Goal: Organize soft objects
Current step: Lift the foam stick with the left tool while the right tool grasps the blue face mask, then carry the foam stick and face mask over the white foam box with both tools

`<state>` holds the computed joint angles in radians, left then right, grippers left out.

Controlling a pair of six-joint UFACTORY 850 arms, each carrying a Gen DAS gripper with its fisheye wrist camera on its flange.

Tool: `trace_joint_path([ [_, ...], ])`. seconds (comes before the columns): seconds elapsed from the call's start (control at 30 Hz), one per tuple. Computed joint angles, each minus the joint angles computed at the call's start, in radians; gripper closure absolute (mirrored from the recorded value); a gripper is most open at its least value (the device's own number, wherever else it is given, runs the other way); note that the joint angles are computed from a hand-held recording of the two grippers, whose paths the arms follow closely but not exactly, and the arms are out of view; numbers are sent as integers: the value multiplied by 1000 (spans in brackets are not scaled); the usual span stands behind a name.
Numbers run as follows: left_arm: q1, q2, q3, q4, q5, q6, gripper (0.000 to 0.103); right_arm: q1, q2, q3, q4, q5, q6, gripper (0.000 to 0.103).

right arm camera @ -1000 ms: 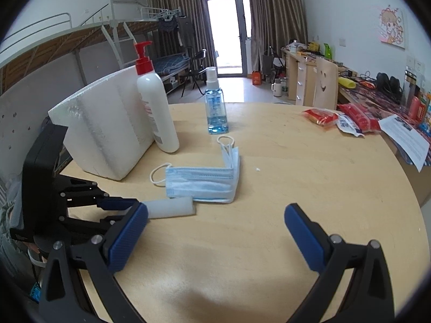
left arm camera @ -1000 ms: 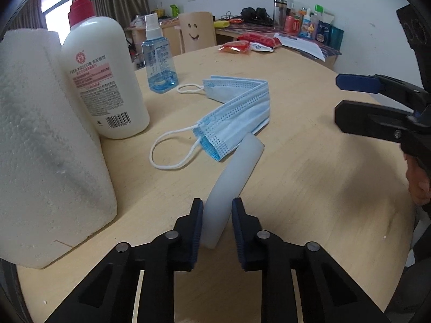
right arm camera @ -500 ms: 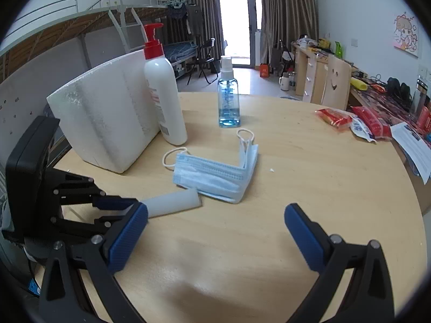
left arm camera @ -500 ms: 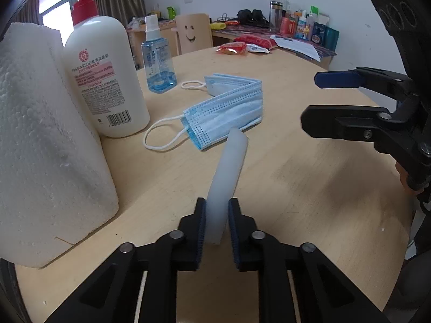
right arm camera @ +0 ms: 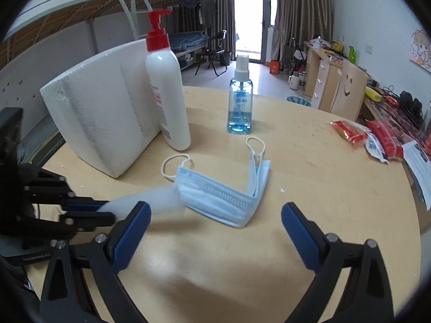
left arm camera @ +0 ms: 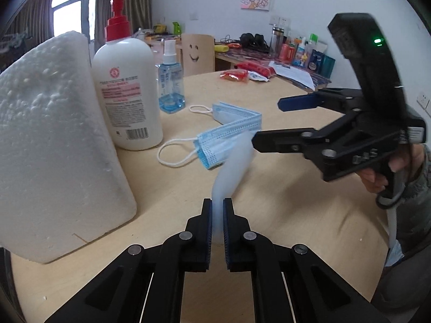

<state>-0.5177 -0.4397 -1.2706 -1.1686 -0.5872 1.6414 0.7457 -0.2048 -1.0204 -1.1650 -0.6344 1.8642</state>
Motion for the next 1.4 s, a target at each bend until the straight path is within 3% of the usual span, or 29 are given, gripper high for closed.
trace_joint_path([
  [0.5, 17, -8, -15, 20, -19, -32, 95, -98, -49, -9, 89, 124, -160, 12],
  [0.6, 17, -11, -17, 22, -18, -33, 95, -105, -63, -23, 120, 136, -202, 18],
  [0.8, 17, -10, -13, 25, -19, -33, 95, -118, -63, -22, 158, 177, -242, 34],
  [0.93, 15, -12, -15, 28, -17, -38, 95, -115, -59, -17, 140, 189, -218, 56],
  [1.03, 16, -9, -11, 18, -15, -27, 95, -117, -56, -13, 132, 194, -206, 58],
  [1.17, 20, -4, -6, 6, -18, -17, 95, -119, -51, -8, 134, 212, -182, 82],
  [1.4, 28, 31, 29, -84, -46, 80, 95, -82, -14, 0, 74, 124, -98, 90],
])
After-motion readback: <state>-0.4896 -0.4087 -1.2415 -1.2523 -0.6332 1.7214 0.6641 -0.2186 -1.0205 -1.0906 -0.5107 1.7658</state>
